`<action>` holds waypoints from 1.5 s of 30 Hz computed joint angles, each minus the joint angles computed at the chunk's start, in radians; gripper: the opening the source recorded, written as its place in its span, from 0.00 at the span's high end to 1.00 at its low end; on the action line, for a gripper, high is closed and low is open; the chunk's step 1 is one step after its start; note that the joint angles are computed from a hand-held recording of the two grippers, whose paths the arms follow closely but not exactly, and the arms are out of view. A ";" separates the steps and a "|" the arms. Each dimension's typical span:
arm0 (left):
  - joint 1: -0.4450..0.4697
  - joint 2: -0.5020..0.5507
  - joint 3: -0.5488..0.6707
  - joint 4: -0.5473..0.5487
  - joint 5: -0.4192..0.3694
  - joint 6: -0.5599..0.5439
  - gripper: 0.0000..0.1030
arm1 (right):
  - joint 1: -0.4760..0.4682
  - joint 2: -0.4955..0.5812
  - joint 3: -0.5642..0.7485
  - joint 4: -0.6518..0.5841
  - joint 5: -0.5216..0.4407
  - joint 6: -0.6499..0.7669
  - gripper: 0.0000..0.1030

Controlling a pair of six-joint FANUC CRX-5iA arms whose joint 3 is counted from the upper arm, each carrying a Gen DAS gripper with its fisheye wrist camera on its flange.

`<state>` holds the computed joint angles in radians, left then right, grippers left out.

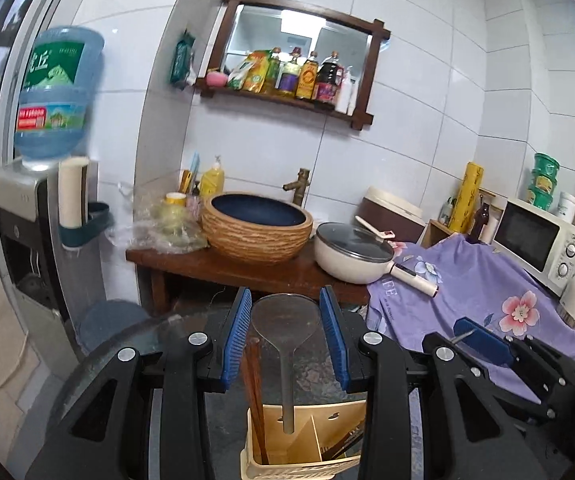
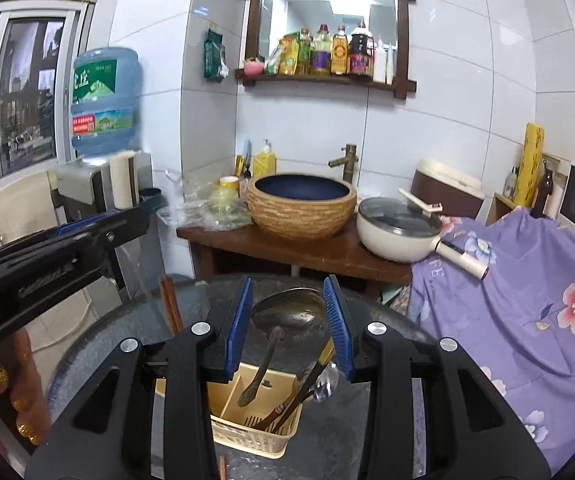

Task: Organize utensils
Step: 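Lower the spoons into the basket and open both tools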

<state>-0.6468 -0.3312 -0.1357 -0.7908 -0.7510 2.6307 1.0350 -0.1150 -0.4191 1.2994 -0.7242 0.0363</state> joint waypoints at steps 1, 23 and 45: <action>0.003 0.002 -0.007 -0.003 0.007 0.005 0.66 | -0.001 0.008 -0.009 0.011 0.000 -0.003 0.64; 0.117 -0.004 -0.193 0.193 0.138 -0.114 0.66 | -0.003 0.076 -0.130 0.119 0.026 -0.093 0.64; 0.054 -0.071 -0.206 0.110 0.100 -0.076 0.45 | -0.013 0.033 -0.200 0.254 0.025 -0.189 0.38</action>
